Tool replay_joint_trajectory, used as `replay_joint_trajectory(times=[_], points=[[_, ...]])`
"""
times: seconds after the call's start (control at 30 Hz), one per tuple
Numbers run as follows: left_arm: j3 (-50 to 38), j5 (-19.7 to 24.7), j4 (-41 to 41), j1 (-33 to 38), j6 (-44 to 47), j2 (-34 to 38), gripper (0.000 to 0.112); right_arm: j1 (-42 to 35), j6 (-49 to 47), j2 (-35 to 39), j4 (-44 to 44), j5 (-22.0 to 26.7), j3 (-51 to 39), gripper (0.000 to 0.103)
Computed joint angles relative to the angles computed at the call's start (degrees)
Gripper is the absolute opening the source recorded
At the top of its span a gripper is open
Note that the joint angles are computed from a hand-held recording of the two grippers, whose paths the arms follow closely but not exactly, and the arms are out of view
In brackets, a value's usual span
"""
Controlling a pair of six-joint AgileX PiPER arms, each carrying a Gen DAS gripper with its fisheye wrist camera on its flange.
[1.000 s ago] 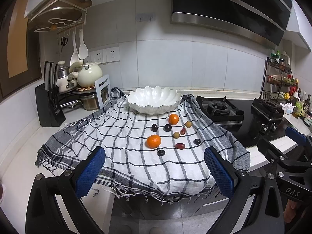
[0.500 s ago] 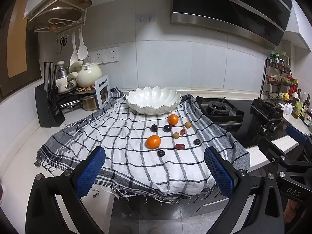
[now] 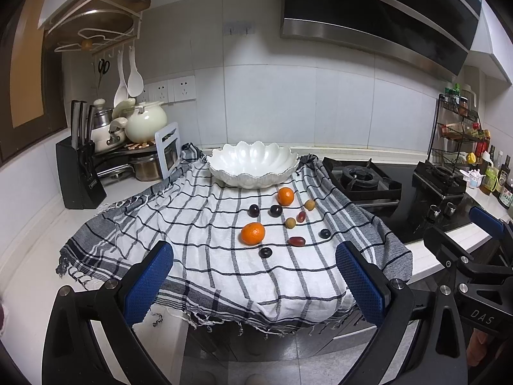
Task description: Organize fruits
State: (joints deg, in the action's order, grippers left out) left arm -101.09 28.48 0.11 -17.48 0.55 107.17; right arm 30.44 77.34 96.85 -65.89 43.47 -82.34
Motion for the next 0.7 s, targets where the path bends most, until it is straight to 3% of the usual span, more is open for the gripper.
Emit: replay_joint_trajectory(times=[0.3, 0.5, 0.7], points=[[-2.95, 1.14, -0.33, 0.47, 0.57, 3.05, 0.103, -1.54, -2.34, 1.87, 2.31, -1.7, -1.99, 0.102], [-4.44, 0.74, -2.89, 1.17, 4.64, 5.29, 0.103, -3.34, -3.89, 4.33, 3.82, -4.93, -3.33, 0.094], [-9.43, 2.17, -4.64, 1.87, 7.98, 9.5, 0.087, -5.44, -8.83, 8.42, 7.29, -9.41, -7.31, 0.086]])
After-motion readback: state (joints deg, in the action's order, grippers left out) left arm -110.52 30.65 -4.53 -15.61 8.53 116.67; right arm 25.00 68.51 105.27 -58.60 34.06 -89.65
